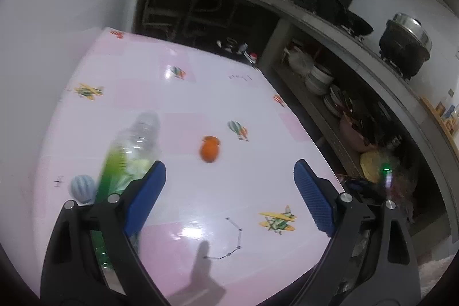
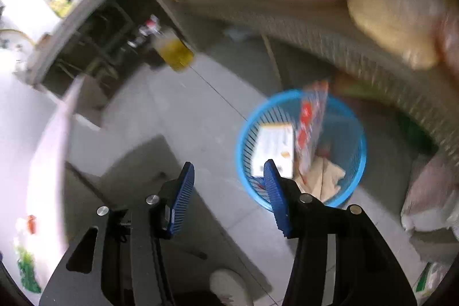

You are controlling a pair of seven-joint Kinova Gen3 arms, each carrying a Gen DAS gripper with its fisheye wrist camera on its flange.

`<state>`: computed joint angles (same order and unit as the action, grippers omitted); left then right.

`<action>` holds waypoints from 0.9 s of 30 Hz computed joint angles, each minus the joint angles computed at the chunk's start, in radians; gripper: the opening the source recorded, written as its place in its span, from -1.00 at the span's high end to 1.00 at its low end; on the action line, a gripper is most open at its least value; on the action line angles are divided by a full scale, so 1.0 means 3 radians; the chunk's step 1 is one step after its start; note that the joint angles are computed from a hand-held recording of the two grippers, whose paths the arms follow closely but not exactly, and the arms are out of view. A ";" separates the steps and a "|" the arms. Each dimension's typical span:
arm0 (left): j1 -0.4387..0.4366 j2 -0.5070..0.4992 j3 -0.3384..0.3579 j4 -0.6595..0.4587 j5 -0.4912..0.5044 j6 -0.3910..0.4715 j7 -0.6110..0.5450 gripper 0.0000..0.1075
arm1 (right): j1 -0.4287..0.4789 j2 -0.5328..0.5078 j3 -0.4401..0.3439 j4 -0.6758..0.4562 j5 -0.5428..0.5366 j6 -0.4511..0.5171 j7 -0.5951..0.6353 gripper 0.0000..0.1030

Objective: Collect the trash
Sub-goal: 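Grasp the green-labelled plastic bottle with the right gripper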

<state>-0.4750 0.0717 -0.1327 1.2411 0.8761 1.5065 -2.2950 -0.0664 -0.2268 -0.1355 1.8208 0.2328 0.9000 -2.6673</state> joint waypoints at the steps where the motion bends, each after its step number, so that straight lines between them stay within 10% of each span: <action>1: -0.0040 -0.0015 -0.0031 0.0005 0.0030 0.0005 -0.0039 -0.64 | 0.0007 -0.0052 -0.0100 -0.0113 0.0073 0.0104 -0.0026 -0.04; 6: -0.0169 -0.0085 -0.0153 0.0049 0.0053 -0.0066 -0.0178 -0.67 | 0.0288 -0.0035 -0.0661 -0.0830 -0.0054 0.0469 0.0275 -0.09; 11: 0.0001 -0.0083 -0.0069 0.0023 -0.0482 -0.0335 -0.0102 -0.67 | -0.0305 0.0441 -0.0759 -0.1600 -0.0105 0.0590 0.0609 -0.12; 21: 0.0513 0.0060 0.0191 0.0110 -0.1612 -0.0942 0.0393 -0.64 | -0.1833 0.1874 0.0184 -0.3143 -0.0473 0.0949 0.1307 -0.12; 27: 0.0460 0.0017 0.0138 0.0163 -0.1549 -0.0891 0.0320 -0.54 | -0.2383 0.2540 0.1038 -0.4070 -0.0919 0.1438 0.1704 -0.03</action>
<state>-0.3370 0.0768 -0.0912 1.2900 0.4113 1.2391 -2.1991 -0.7813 0.5351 0.1759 0.5998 -0.0430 1.3313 -2.1562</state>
